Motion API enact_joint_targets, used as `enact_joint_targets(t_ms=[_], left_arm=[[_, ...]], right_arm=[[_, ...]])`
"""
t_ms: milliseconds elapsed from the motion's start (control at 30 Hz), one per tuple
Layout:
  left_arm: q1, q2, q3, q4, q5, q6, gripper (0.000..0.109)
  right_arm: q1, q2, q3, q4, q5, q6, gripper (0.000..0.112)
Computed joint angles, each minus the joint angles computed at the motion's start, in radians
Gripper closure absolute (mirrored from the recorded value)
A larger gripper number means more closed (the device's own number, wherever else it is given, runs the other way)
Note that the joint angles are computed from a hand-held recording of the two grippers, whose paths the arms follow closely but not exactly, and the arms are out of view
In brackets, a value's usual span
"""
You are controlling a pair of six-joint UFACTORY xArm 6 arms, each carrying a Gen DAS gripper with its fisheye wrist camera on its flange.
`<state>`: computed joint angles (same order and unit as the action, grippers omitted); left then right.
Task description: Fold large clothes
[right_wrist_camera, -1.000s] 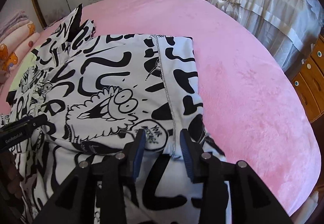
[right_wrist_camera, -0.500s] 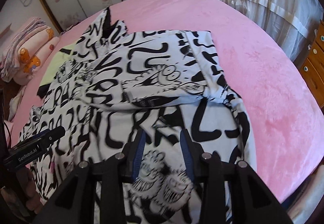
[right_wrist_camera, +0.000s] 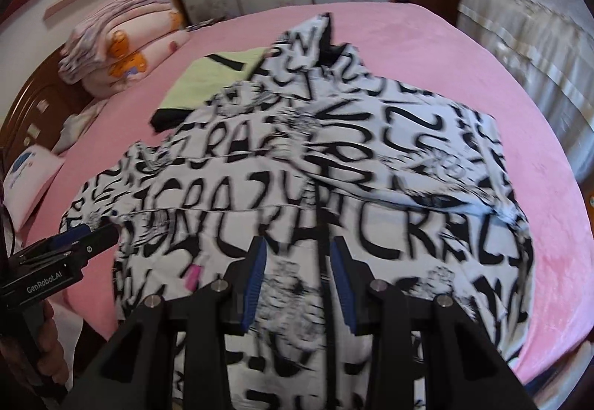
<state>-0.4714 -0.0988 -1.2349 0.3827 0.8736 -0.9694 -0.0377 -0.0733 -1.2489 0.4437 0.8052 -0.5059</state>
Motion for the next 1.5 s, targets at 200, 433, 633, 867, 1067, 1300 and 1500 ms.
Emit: enact_joint_targets(t_ms=[200, 433, 633, 867, 1067, 1300, 1500], left_arm=[[0.128, -0.172, 0.22, -0.027, -0.067, -0.03, 0.036], [0.309, -0.282, 0.474, -0.192, -0.281, 0.001, 0.036], [0.459, -0.314, 0.651, -0.314, -0.478, -0.009, 0.036], [0.58, -0.224, 0.711, -0.443, -0.708, 0.024, 0.036], [0.688, -0.112, 0.636, -0.181, -0.762, -0.233, 0.036], [0.709, -0.06, 0.48, 0.092, -0.566, -0.501, 0.103], [0.555, -0.071, 0.292, 0.356, -0.4, -0.561, 0.104]], right_arm=[[0.146, 0.013, -0.02, -0.004, -0.033, 0.017, 0.077], [0.288, 0.102, -0.092, -0.047, -0.055, 0.058, 0.077], [0.37, 0.185, -0.15, -0.078, -0.048, 0.08, 0.077], [0.416, 0.27, -0.192, -0.123, -0.019, 0.126, 0.077], [0.416, 0.309, -0.205, -0.14, 0.003, 0.147, 0.077], [0.375, 0.329, -0.209, -0.121, 0.013, 0.164, 0.077], [0.314, 0.311, -0.183, -0.071, 0.009, 0.146, 0.077]])
